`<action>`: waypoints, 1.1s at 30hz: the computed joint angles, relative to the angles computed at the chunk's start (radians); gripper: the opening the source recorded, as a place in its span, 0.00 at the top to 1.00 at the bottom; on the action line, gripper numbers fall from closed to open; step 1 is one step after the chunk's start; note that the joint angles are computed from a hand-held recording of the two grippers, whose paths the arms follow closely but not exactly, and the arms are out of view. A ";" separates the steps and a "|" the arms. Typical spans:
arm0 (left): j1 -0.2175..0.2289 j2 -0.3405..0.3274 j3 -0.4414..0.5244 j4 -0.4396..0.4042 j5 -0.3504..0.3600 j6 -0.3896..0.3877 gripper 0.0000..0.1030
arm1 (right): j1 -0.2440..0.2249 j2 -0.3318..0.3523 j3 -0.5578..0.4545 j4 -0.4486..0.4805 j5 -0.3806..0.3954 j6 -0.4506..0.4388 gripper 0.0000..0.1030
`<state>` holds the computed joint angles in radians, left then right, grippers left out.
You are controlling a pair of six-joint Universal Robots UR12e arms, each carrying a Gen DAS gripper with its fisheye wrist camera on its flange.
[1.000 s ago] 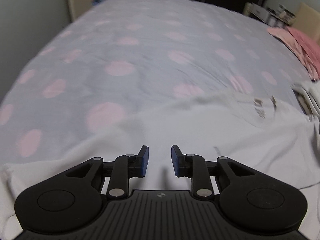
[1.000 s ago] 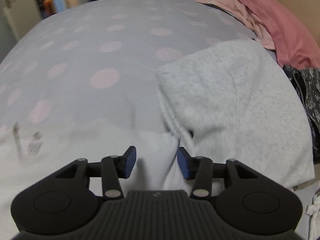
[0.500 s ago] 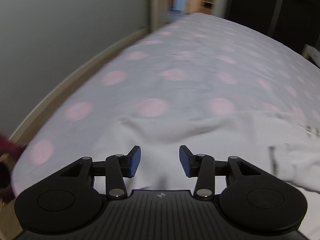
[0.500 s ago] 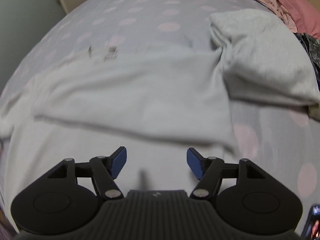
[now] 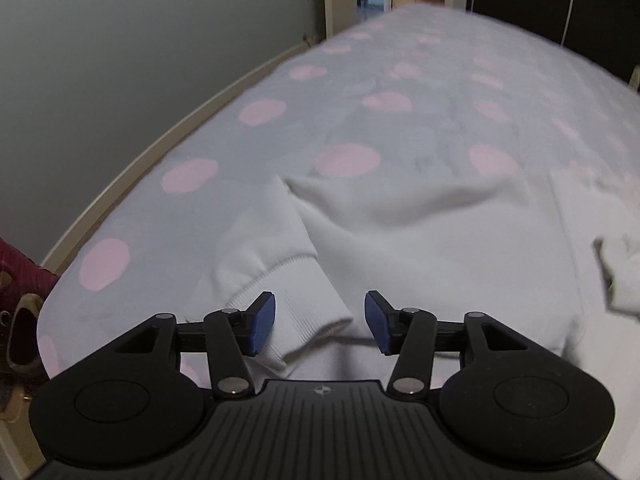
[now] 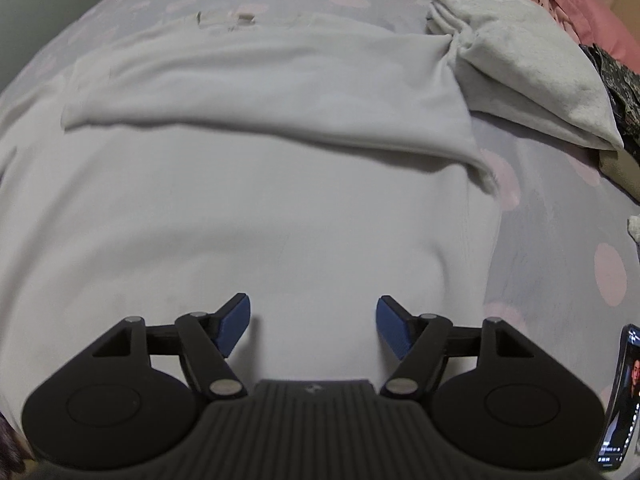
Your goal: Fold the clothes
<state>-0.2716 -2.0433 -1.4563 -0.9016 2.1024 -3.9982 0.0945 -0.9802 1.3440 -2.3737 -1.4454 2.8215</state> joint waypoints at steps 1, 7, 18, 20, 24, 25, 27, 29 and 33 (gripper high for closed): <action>0.001 -0.008 0.014 -0.051 0.004 -0.019 0.56 | 0.006 -0.002 0.009 -0.008 -0.022 -0.006 0.27; 0.020 -0.003 0.026 -0.171 -0.045 -0.151 0.98 | 0.016 -0.011 0.049 -0.048 -0.061 -0.065 0.24; -0.059 0.027 0.079 0.140 0.010 0.038 0.98 | 0.020 -0.010 0.030 0.006 -0.073 -0.065 0.24; -0.073 0.022 0.098 0.247 -0.043 0.111 0.98 | 0.021 -0.012 0.028 0.011 -0.070 -0.073 0.24; -0.102 -0.022 0.176 0.362 -0.177 0.260 0.98 | 0.018 -0.019 0.029 0.005 -0.048 -0.076 0.24; -0.109 -0.038 0.203 0.370 -0.209 0.293 0.98 | 0.017 -0.021 0.030 -0.001 -0.043 -0.073 0.24; -0.124 -0.074 0.261 0.366 -0.271 0.351 0.98 | 0.014 -0.025 0.033 -0.012 -0.032 -0.069 0.24; -0.138 -0.114 0.326 0.344 -0.331 0.400 0.98 | 0.011 -0.029 0.035 -0.023 -0.024 -0.063 0.24; -0.168 -0.203 0.455 0.264 -0.425 0.468 0.98 | 0.002 -0.030 0.033 -0.033 -0.028 -0.039 0.24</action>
<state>-0.4393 -2.2467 -1.0010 -0.6374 1.6775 -3.5298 0.0969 -1.0102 1.3770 -2.4071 -1.4731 2.7828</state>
